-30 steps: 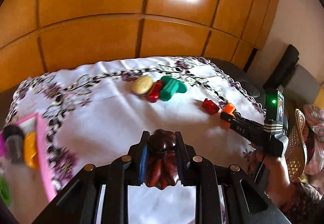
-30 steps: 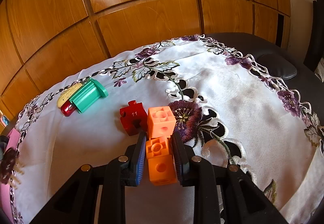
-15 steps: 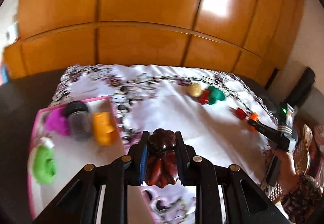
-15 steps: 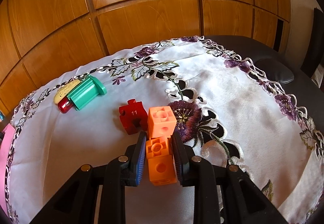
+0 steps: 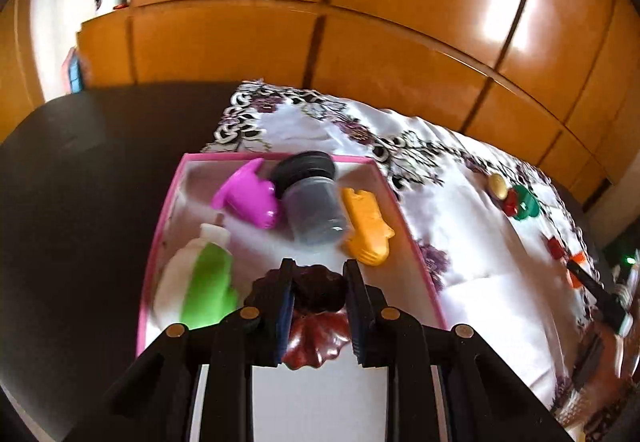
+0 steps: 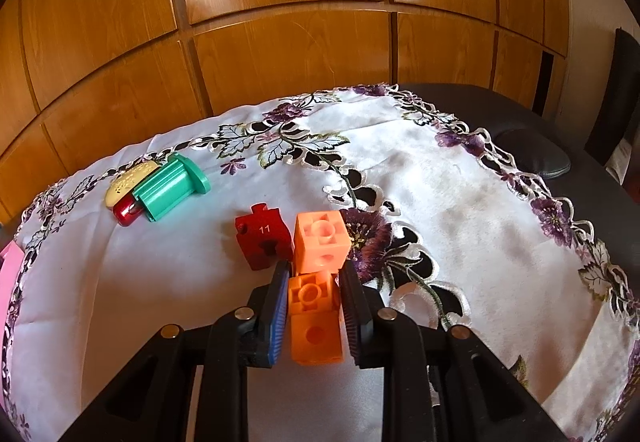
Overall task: Organize rigid objects
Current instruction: 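Carry the brown piece into the pink box and open the left tool while the right holds orange blocks, then carry the orange blocks into the pink box and open the right tool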
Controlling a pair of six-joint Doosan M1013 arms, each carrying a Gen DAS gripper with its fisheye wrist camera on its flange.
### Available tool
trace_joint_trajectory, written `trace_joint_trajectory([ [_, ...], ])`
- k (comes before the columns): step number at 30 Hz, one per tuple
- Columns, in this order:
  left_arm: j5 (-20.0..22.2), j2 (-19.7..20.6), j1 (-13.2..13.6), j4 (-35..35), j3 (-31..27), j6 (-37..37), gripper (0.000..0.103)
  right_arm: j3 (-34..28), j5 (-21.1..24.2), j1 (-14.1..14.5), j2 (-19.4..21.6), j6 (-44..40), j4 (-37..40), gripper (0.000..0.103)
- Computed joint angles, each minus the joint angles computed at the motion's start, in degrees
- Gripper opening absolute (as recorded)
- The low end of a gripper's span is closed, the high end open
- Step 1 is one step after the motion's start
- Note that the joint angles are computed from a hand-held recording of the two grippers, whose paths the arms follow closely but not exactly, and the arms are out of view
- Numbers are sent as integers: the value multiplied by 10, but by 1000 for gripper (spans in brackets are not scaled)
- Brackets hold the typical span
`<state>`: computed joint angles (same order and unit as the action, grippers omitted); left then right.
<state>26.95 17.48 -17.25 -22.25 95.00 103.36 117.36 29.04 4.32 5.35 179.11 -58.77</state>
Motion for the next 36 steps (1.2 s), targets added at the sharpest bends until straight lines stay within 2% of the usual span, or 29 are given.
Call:
trace_joint_trajectory([
  [7,-27,3,2,50,-6,-43,25,-4,18,8,3,-8,-6,24],
  [10,-37,4,4,26,-9,-22,25,-6,21,8,4,-13,-2,24],
  [11,-44,3,4,20,-8,-16,29,-6,21,8,4,-14,-1,24],
  [12,-56,-1,3,15,-3,-10,41,-6,21,8,4,-13,-3,24],
  [13,-70,-5,1,20,2,-14,49,-5,21,9,4,-8,-8,24],
  [14,-84,-10,-2,40,8,-32,64,-4,21,10,3,-1,-13,24],
  [15,-100,-15,-3,45,16,-40,73,-3,20,10,2,3,-17,24],
  [18,-104,-26,-1,-38,29,26,89,-1,21,12,0,18,-32,24],
  [20,-100,-31,-4,-46,35,33,92,2,17,14,-3,29,-46,24],
  [23,-86,-36,-6,-95,42,81,95,3,14,15,-6,37,-54,23],
  [29,-58,-42,-14,-129,51,130,101,10,-17,12,-19,20,-25,23],
  [32,-63,-47,-18,-130,59,145,103,16,-31,13,-26,22,-7,23],
  [36,-70,-53,-18,-121,66,139,103,14,-45,25,-30,-15,35,23],
])
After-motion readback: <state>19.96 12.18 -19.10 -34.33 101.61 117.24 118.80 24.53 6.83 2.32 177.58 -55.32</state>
